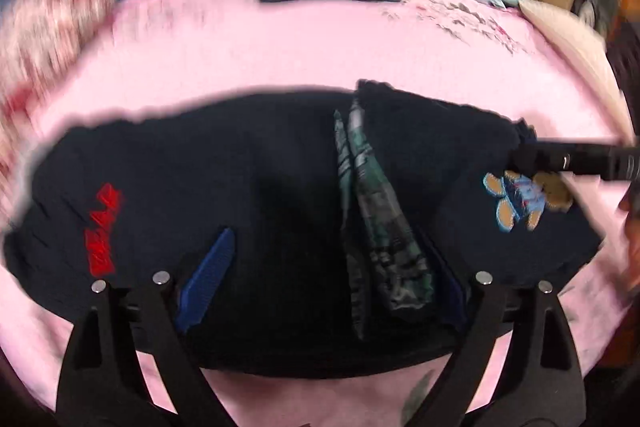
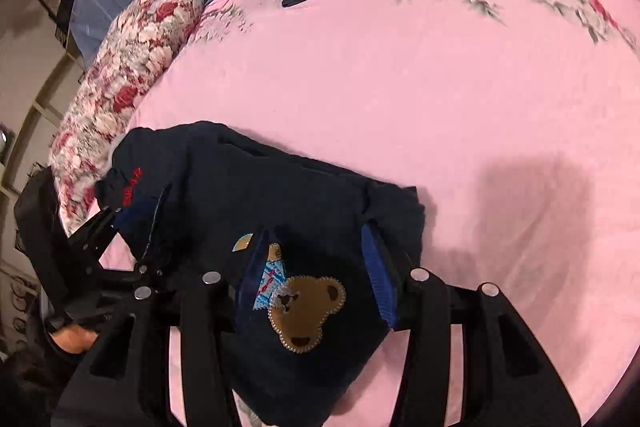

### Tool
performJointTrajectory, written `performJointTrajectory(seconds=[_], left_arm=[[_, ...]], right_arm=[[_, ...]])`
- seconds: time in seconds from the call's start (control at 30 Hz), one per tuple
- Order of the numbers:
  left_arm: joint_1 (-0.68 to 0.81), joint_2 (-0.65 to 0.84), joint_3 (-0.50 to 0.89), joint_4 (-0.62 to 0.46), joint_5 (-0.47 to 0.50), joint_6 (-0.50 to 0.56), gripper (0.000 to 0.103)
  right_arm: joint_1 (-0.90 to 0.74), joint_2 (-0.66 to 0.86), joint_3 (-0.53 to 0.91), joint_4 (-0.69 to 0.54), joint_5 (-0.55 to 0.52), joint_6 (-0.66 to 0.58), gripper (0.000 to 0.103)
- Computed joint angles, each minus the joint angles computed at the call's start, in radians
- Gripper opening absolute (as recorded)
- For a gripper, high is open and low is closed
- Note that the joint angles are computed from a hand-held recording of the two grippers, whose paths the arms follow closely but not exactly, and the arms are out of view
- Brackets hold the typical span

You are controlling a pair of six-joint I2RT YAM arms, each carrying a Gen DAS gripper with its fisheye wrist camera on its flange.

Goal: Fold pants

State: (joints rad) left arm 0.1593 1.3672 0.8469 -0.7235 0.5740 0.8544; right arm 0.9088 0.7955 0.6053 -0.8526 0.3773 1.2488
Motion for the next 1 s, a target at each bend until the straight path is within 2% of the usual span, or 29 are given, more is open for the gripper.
performJointTrajectory(seconds=[0.13, 0.2, 0.23, 0.3, 0.33, 0.43, 0.5, 0.53, 0.63, 0.7, 0.77, 0.83, 1.0], left_arm=[[0.045, -0.053, -0.001, -0.040, 0.068, 0.044, 0.090], [0.012, -0.066, -0.043, 0.022, 0.024, 0.052, 0.092], [0.002, -0.007, -0.008, -0.007, 0.012, 0.037, 0.093], [0.012, 0.072, 0.073, -0.070, 0.029, 0.035, 0.093], [0.020, 0.080, 0.084, -0.081, 0.029, 0.041, 0.093], [0.120, 0.072, 0.120, -0.207, 0.128, 0.129, 0.091], [0.223, 0.093, 0.194, -0.352, 0.186, 0.252, 0.092], [0.290, 0.129, 0.258, -0.462, 0.215, 0.341, 0.092], [0.446, 0.205, 0.384, -0.597, 0.280, 0.456, 0.095], [0.497, 0.277, 0.458, -0.578, 0.294, 0.399, 0.095], [0.495, 0.337, 0.494, -0.482, 0.266, 0.251, 0.095], [0.497, 0.421, 0.551, -0.441, 0.255, 0.146, 0.095], [0.486, 0.525, 0.645, -0.360, 0.241, 0.003, 0.095]], right_arm=[[0.158, 0.051, 0.138, -0.116, 0.148, 0.082, 0.051], [0.201, 0.093, 0.185, -0.171, 0.209, 0.095, 0.051], [0.168, 0.109, 0.179, -0.174, 0.178, 0.082, 0.051], [0.022, 0.092, 0.074, -0.075, 0.006, 0.022, 0.052], [-0.003, 0.101, 0.057, -0.046, -0.012, -0.004, 0.052], [0.034, 0.189, 0.186, -0.126, 0.028, -0.026, 0.053], [0.059, 0.204, 0.268, -0.124, 0.060, -0.075, 0.053], [0.068, 0.240, 0.337, -0.131, 0.080, -0.126, 0.054], [0.013, 0.371, 0.499, -0.082, 0.023, -0.321, 0.055], [-0.022, 0.487, 0.609, -0.049, -0.029, -0.426, 0.055], [-0.063, 0.614, 0.717, -0.013, -0.094, -0.524, 0.055], [-0.107, 0.740, 0.828, 0.016, -0.157, -0.606, 0.055], [-0.170, 1.112, 1.224, 0.001, -0.288, -0.711, 0.055]])
